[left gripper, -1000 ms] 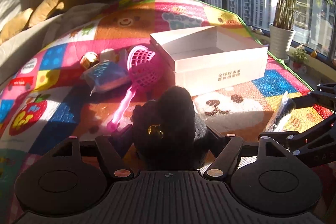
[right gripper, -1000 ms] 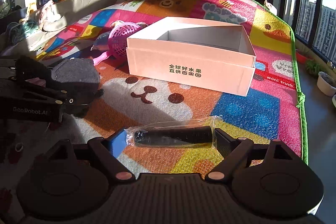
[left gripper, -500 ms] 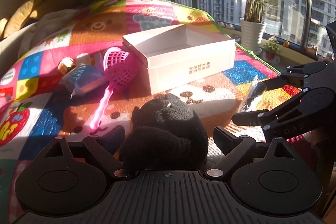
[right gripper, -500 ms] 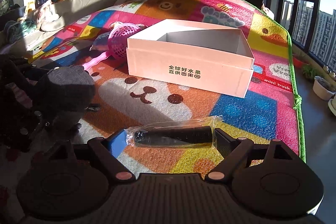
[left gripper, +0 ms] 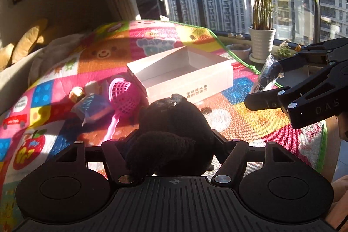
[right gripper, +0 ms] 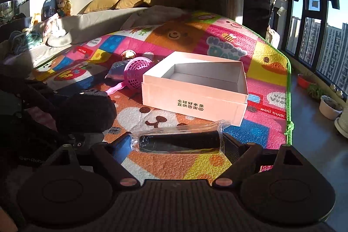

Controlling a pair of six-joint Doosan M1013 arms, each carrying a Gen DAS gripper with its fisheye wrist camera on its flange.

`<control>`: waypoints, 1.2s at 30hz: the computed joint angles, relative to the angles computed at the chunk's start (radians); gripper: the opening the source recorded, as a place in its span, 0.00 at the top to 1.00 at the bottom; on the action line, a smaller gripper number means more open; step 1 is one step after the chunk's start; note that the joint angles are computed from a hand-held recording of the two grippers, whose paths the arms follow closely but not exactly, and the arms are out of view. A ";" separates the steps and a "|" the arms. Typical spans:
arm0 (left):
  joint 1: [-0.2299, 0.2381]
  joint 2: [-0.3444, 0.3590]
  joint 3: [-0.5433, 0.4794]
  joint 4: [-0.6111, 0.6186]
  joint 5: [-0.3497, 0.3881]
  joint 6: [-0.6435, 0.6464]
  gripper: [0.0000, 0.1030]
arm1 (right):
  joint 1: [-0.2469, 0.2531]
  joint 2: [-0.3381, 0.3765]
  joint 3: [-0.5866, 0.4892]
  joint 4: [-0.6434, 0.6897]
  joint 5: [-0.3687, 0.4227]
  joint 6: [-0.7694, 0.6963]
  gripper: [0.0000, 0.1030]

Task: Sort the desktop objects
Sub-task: 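Lower the plush into the white box with the left tool while the right tool drops the cylinder in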

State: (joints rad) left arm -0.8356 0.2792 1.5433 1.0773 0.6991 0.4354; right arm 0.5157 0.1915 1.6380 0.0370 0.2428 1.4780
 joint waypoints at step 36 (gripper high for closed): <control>0.126 0.031 0.001 0.032 -0.067 -0.155 0.00 | -0.093 0.313 -0.529 0.205 0.235 0.032 0.06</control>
State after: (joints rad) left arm -0.7096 0.3107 1.5444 1.1091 0.6320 0.2805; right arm 0.4231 0.5048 1.1090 0.2420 0.4774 1.5100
